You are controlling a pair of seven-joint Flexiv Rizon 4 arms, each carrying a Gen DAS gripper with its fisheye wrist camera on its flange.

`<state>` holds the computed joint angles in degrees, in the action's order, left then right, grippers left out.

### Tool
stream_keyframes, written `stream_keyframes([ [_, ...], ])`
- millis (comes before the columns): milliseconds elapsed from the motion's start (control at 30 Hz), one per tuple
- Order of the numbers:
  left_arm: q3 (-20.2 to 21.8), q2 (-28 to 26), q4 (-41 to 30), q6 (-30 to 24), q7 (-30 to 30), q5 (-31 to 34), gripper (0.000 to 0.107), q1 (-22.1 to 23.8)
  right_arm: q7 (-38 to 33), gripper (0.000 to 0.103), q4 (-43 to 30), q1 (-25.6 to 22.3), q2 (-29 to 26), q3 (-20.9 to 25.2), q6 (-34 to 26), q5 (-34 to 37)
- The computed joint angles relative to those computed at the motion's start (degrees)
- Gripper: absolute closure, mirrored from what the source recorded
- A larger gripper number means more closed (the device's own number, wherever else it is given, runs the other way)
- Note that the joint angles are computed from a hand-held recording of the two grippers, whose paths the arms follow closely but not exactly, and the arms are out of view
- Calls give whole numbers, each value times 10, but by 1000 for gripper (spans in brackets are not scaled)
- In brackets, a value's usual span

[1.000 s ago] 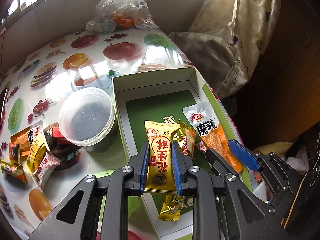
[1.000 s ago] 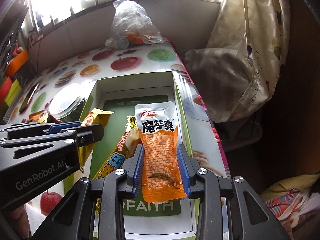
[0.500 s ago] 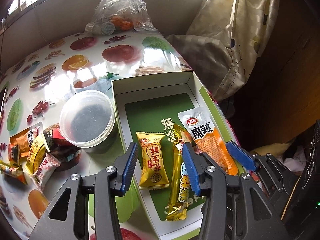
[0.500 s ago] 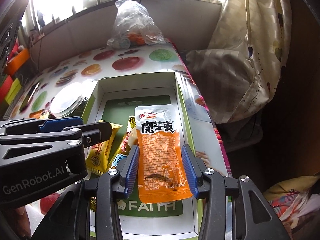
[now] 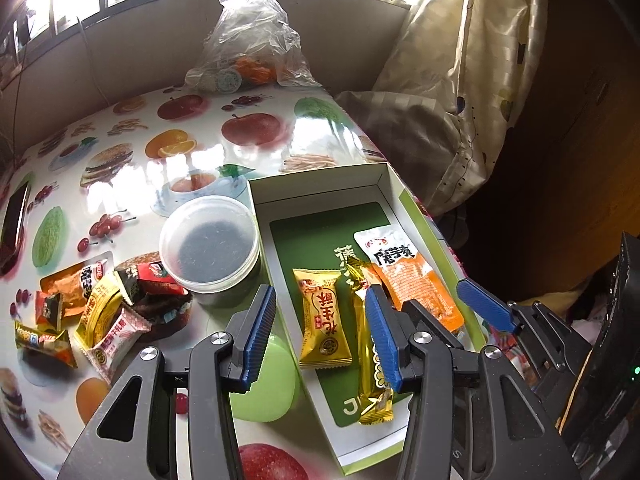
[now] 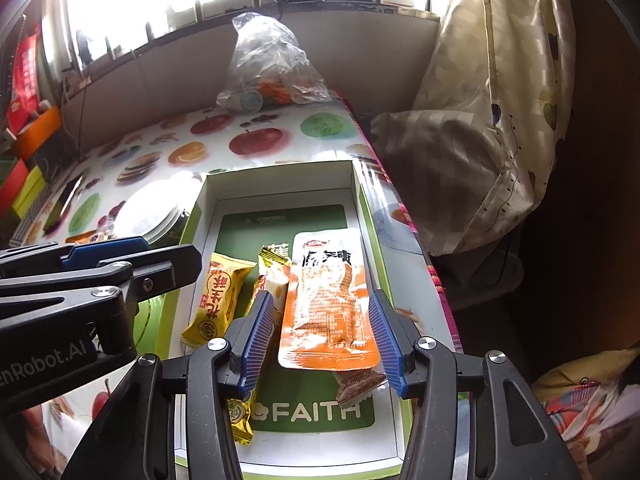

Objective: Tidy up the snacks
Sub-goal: 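Lower the peanut candy and konjac pack into the box, opening both grippers, then move both tools back over the snack pile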

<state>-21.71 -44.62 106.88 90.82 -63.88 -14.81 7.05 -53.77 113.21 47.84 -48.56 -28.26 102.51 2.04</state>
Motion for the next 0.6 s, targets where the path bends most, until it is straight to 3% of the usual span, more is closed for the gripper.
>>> stream_keyframes([
  [267, -45, 16, 44, 43, 2, 23, 59, 55, 5, 53, 14, 32, 9, -21, 13, 22],
  [600, -70, 44, 93, 89, -29, 75, 59, 111, -7, 53, 34, 85, 26, -46, 37, 58],
])
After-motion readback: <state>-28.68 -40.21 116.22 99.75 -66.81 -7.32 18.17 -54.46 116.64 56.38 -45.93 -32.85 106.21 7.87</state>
